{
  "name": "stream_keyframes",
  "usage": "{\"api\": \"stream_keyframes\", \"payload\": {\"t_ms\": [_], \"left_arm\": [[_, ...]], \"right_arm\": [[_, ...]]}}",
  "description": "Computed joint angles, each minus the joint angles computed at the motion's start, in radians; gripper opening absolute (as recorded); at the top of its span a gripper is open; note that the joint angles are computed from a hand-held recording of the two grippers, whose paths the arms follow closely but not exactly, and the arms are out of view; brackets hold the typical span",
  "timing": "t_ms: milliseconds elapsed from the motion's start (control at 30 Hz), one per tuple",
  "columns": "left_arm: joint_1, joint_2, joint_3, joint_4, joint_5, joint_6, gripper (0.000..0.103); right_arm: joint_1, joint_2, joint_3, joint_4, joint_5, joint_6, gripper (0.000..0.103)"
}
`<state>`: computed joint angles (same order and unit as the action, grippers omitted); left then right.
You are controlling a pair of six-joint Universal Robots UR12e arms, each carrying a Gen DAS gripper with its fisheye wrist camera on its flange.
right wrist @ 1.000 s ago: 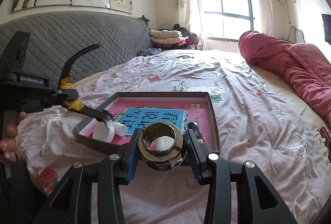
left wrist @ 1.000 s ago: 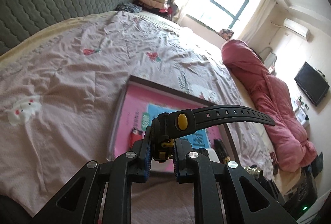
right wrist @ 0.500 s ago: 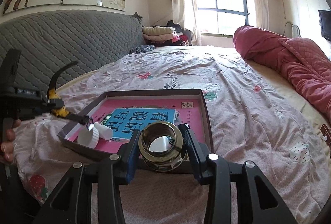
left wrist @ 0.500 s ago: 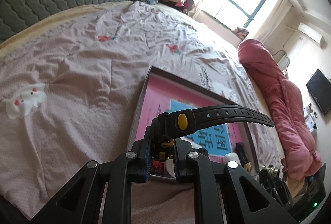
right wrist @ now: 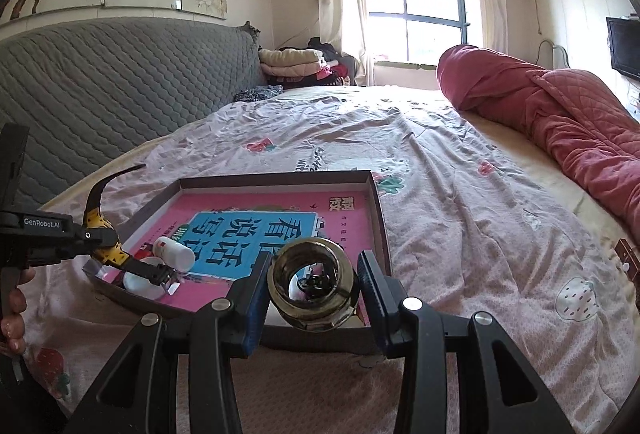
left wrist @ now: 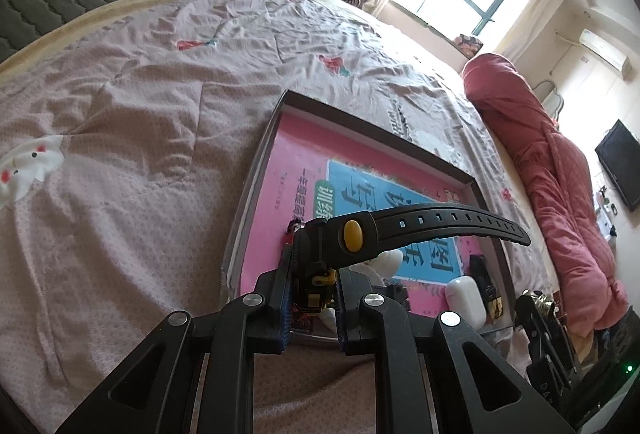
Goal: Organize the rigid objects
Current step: 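Carry the watch over the gray box while the right tool carries the chrome cylinder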
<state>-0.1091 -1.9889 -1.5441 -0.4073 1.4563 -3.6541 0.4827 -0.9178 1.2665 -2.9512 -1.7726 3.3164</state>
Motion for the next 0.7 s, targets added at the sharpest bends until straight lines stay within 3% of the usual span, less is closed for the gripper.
{"api": "stream_keyframes", "payload": {"t_ms": [700], "left_arm": [[-0.015,-0.017,0.014,-0.005,0.03,0.051,0.017]], "right_arm": [[0.002,0.035,-0.049,0.061,-0.024,-0.035,0.043]]}}
